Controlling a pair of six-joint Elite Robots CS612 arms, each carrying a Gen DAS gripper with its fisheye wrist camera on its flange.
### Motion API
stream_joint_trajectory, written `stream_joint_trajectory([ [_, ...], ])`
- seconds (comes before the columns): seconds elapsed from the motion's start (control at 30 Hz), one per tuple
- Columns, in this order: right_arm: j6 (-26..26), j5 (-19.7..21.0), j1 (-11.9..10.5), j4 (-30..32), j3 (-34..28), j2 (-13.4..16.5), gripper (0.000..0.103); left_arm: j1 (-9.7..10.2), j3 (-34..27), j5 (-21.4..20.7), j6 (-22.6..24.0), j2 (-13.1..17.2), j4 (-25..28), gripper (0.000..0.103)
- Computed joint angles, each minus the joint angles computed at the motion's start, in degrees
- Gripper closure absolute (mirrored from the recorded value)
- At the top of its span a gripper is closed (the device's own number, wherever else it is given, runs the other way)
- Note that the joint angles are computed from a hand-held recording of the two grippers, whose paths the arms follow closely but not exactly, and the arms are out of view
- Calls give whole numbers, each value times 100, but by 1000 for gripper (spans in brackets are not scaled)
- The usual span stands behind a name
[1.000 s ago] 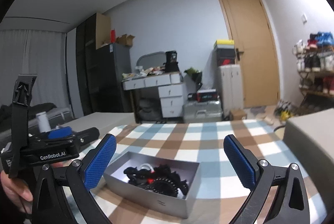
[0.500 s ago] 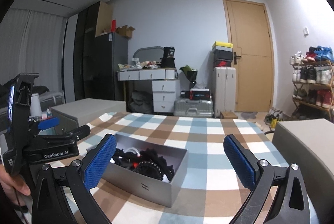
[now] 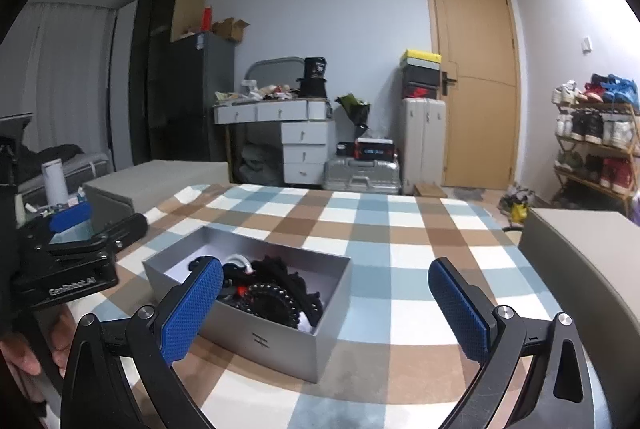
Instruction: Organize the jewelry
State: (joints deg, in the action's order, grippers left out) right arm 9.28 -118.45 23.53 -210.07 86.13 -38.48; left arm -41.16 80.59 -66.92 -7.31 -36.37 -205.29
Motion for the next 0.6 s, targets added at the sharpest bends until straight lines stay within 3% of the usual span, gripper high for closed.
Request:
stream_joint_trajectory([
  [0.6, 35, -30, -2, 51, -11, -8, 0, -12, -12, 17, -11, 3, 24, 1],
])
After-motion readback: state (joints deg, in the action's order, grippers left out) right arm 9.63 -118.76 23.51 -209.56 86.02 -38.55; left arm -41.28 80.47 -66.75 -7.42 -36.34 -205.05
